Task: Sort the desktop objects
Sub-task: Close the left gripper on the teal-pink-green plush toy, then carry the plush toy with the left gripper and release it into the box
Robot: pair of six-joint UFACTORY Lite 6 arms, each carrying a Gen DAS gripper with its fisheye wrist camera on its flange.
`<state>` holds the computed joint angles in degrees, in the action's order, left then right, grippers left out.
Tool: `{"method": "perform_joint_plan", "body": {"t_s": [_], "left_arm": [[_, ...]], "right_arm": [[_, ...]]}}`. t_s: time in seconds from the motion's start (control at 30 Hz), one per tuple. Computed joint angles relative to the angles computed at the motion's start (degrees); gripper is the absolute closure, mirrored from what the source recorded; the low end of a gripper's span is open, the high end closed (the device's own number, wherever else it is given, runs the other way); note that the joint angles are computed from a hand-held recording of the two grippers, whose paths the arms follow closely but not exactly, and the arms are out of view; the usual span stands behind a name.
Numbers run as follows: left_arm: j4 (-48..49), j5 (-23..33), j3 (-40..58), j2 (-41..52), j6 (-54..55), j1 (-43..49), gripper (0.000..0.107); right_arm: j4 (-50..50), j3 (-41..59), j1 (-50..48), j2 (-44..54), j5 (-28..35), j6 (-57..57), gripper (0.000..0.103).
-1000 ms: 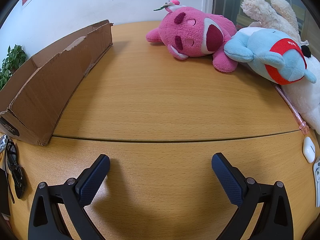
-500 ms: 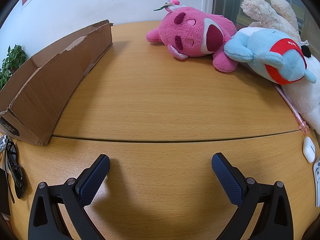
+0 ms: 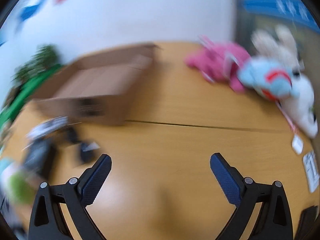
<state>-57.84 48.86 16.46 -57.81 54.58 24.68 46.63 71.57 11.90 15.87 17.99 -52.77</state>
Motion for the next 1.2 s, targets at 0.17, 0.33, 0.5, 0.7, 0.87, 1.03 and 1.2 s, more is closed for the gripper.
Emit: {"method": "perform_joint_plan", "body": {"t_s": [0.17, 0.33, 0.5, 0.7, 0.87, 1.03, 1.2], "left_arm": [[-5.86, -7.39, -0.85, 11.76, 4.88, -9.12, 0.005], [-14.91, -8.13, -0.28, 24.88, 15.35, -7.43, 0.006], [-16.79, -9.95, 1.31, 32.95, 18.48, -5.13, 0.006], [-22.07, -4.03, 1.72, 39.10, 27.01, -0.40, 0.018], [-21.18, -5.20, 2.37, 37.35, 25.09, -1.20, 0.027], [-15.08, -5.90, 6.94, 28.45, 15.90, -2.33, 0.028], [-14.10, -4.39, 21.43, 29.27, 11.93, -2.44, 0.028]], "right_arm": [[4.80, -20.06, 14.62, -27.41, 6.32, -6.75, 0.000], [27.98, -19.43, 28.72, -17.11, 3.46, -20.14, 0.000], [42.66, -14.98, 34.18, -6.36, 1.54, -31.56, 0.005], [38.60, -15.26, 34.43, -4.33, -1.07, -29.05, 0.016], [35.29, -11.23, 37.98, 0.04, -3.55, -25.93, 0.021], [28.39, -8.44, 39.41, -0.95, -5.15, -17.31, 0.024], [9.23, 1.70, 38.02, -3.42, -6.20, -0.72, 0.025]]}}
